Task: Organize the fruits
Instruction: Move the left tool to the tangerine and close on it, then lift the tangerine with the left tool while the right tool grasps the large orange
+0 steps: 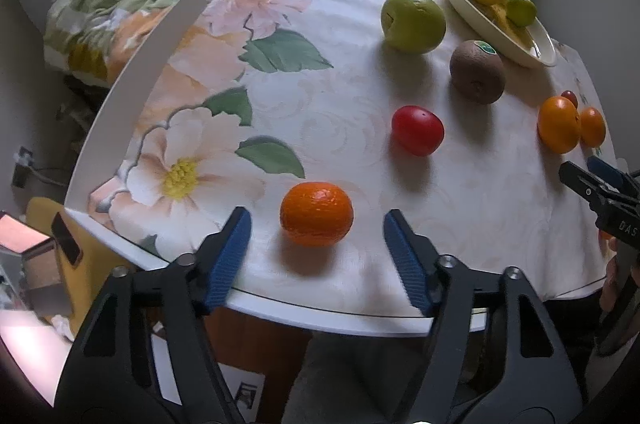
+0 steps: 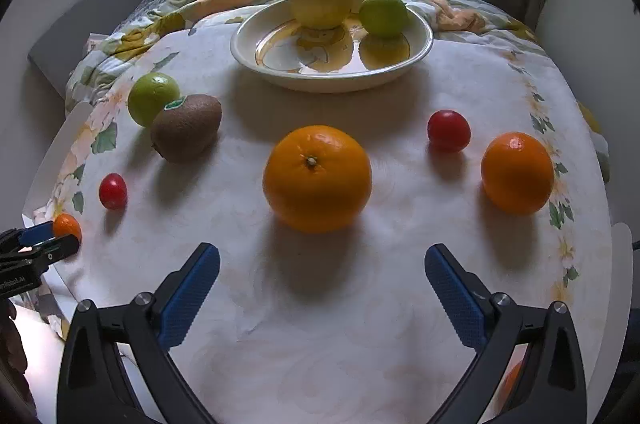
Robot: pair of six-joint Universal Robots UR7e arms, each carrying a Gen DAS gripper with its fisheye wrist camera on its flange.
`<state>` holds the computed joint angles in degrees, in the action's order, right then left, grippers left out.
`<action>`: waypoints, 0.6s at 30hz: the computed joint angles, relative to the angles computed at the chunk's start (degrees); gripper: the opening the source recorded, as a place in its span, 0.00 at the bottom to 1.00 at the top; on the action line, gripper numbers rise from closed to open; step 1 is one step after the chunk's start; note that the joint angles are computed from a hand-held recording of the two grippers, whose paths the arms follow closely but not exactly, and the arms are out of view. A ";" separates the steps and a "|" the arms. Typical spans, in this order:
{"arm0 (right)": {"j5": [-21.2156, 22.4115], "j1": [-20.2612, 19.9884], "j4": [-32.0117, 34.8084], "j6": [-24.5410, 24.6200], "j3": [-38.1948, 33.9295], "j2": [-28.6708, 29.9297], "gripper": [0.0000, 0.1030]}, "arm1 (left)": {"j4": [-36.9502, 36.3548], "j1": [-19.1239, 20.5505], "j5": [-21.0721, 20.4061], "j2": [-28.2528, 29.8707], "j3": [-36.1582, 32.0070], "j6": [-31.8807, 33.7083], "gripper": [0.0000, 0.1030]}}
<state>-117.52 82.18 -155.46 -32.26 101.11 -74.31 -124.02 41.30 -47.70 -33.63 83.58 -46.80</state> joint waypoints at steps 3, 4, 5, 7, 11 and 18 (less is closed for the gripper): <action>0.56 -0.35 0.60 -0.21 -0.39 0.22 1.00 | 0.10 0.07 0.16 0.38 -0.11 0.25 0.58; 0.73 -0.45 0.82 -0.33 -0.53 0.31 1.00 | 0.21 0.10 0.19 0.53 -0.23 0.36 0.52; 0.87 -0.48 1.01 -0.43 -0.67 0.41 1.00 | 0.08 0.19 -0.03 0.57 -0.24 0.47 0.45; 1.09 -0.51 1.49 -0.57 -1.09 0.68 1.00 | 0.85 0.17 0.41 0.82 -0.59 0.40 0.42; 1.66 -0.37 2.36 -0.69 -1.90 1.10 0.99 | 1.29 0.22 0.37 0.84 -0.80 0.04 0.42; 2.64 -0.44 4.26 -0.44 -4.11 2.53 0.97 | 1.13 0.37 0.23 0.81 -0.89 -0.98 0.42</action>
<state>-114.88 81.74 -151.20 -32.71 97.00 -71.78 -122.89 41.67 -47.48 -32.83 82.70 -47.79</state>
